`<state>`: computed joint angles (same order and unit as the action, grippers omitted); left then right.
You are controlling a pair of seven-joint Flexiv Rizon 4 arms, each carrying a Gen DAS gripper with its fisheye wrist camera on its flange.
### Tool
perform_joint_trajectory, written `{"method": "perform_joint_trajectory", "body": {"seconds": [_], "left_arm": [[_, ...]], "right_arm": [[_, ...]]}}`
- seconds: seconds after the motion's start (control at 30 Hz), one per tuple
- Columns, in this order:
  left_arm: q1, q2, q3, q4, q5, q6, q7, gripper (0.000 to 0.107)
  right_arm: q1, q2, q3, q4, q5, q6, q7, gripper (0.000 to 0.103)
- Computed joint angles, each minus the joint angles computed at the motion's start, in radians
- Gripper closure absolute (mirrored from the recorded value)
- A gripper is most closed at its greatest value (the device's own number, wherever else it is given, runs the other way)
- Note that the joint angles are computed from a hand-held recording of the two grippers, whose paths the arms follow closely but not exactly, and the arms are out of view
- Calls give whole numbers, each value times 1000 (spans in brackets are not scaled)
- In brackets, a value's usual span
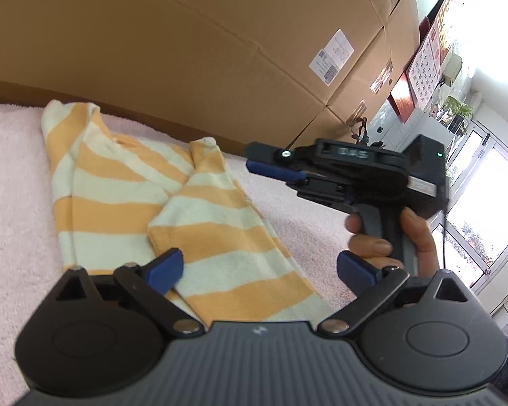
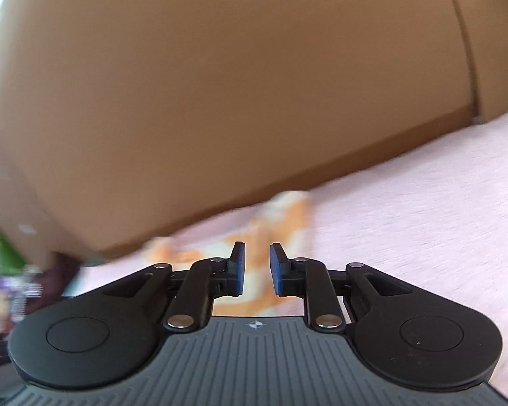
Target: Fold clothes
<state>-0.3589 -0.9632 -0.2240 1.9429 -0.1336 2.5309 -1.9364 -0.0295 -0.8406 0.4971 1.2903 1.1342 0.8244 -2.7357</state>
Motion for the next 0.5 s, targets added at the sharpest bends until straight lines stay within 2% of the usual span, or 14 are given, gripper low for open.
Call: {"method": "perform_joint_trajectory", "body": {"seconds": [0.03,0.07,0.17,0.2,0.23,0.27,0.3,0.37,0.43,0.5], "left_arm": [[-1,0,0,0,0,-1,1,8],[-2,1,1,0,-1,-1,1,8],[-3,1,2,0,-2,0,3,8],[-2,1,2,0,0,0,2,8],[-1,0,1,1,2,2,1,8],[1,-1,0,0,4,4,-1,8],[2,-2,-1,0,6,5,-2,8],[0,-2,1,-1,4,5,-1,8],[-5,-1,4,-1,-1,5,5,8],[-6,-1,4,0,-4,7,7,8]], "right_arm": [[-31,10,12,21,1,-70,-1,82],[-35,22,8,42,-16,-93,15,81],[44,37,-52,73,-111,-25,110,82],[41,32,-65,75,-95,-9,103,99],[12,40,-59,89,-77,3,113,103],[-3,52,-55,100,-60,24,134,103],[-9,58,-50,104,-41,51,149,91],[-89,78,-23,131,-31,-48,123,80],[-149,109,-21,168,-30,-163,93,80],[-138,160,-47,232,-47,-179,68,79]]}}
